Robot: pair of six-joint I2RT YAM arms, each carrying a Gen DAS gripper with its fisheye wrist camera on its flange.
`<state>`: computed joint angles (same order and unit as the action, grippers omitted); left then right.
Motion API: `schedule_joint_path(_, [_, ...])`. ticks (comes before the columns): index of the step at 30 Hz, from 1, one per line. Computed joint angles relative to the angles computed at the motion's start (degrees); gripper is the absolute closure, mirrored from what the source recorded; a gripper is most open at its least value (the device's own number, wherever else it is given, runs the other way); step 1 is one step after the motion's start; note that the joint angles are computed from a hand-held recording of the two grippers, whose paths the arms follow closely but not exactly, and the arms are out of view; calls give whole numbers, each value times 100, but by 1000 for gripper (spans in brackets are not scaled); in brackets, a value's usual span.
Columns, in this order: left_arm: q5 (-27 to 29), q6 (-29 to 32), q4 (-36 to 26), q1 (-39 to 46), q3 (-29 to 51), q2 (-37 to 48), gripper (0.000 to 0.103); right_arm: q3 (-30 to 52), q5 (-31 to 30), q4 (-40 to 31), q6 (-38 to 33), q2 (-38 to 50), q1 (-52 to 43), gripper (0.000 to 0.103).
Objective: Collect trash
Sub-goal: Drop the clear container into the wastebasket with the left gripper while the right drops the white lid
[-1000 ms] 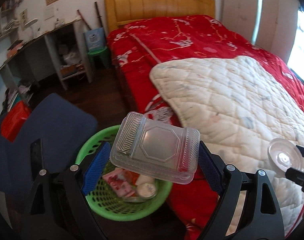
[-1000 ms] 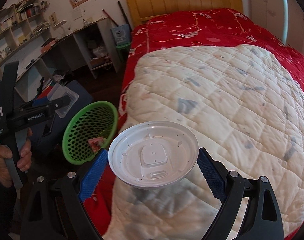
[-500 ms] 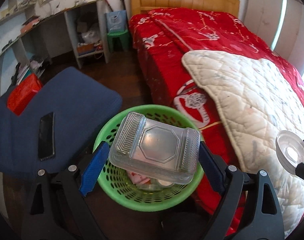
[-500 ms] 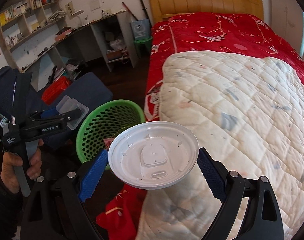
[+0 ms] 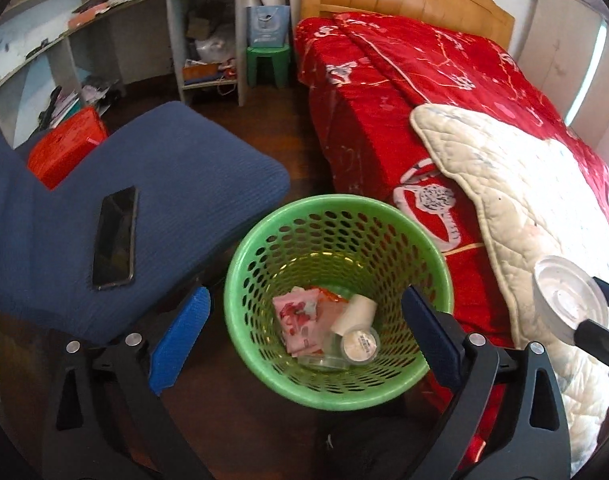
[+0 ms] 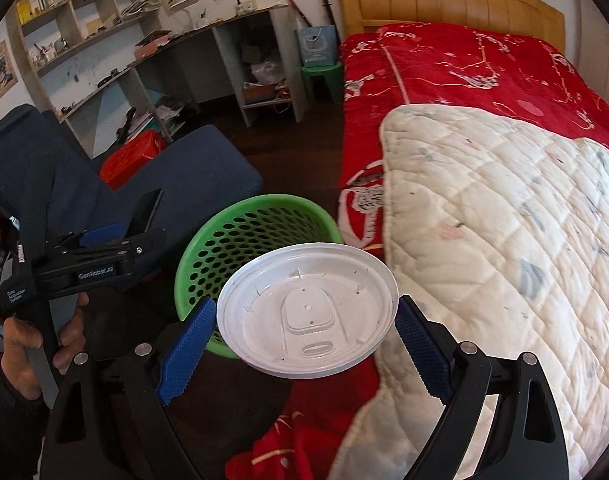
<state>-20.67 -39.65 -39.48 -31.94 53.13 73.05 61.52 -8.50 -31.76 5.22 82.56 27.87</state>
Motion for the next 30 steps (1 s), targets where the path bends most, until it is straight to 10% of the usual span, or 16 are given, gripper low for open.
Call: schedule_joint_path(30, [160, -313, -400, 565, -801, -1230, 8, 923, -70, 415, 486, 1790, 907, 12])
